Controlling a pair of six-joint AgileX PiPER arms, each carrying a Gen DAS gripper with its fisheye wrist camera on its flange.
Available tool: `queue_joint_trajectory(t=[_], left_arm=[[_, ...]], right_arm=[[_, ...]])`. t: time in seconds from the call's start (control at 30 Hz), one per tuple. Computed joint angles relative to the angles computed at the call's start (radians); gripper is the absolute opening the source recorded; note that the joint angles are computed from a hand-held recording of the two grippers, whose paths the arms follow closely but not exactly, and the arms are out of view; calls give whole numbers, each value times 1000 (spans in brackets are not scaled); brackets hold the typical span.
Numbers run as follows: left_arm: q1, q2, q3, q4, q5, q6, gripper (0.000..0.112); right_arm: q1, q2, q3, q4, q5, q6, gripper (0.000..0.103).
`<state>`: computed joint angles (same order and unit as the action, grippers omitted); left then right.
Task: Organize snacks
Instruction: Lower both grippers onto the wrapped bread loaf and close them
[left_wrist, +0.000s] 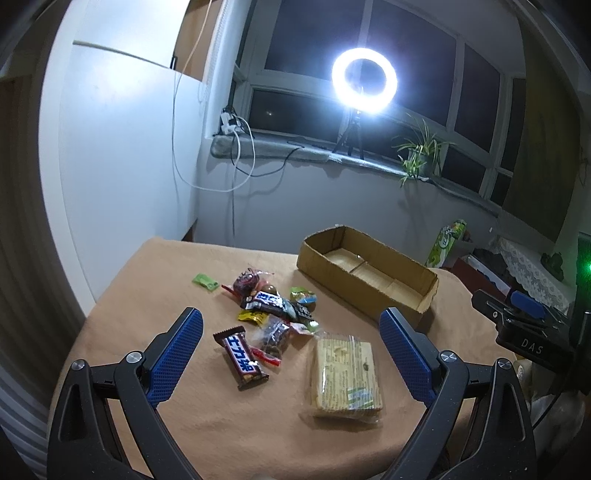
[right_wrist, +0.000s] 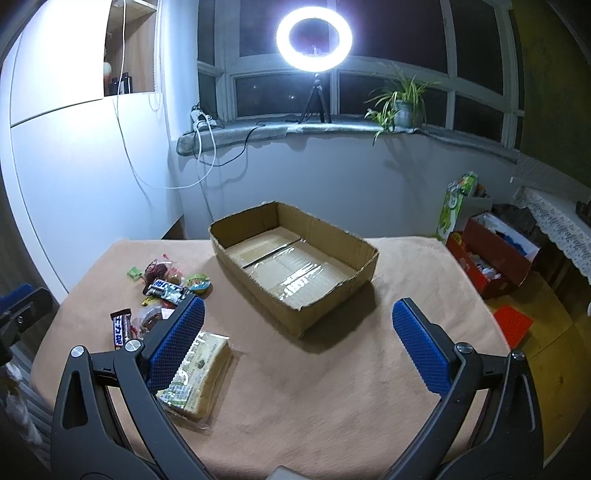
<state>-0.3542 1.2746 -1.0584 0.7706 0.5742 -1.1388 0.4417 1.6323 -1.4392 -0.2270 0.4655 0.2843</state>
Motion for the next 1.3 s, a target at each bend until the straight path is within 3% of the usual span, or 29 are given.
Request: queue_joint_trajectory(t=[0.23,0.7,0.87,0.97,1.03,1.3], left_arm=[[56,33,20,-155,-70,114,96],[99,94,13,-471,-118,411,94],[133,117,11,-635,-141,567,87],[178,141,13,-874,-151,772,82],[190,160,12,-956,-146,843,78],[266,213,17,-1337,-99,1177,69]], right_arm=[[-36,64,-38,275,57,-252,103],[-139,229,-137,808,280,-616,103],[-152,287,-186,889,352,-632,103],[-150,308,-200,922,372,-651,103],[-146,324,-215,935,388,-659,103],[-130,370,-267,938,424,-656,91]])
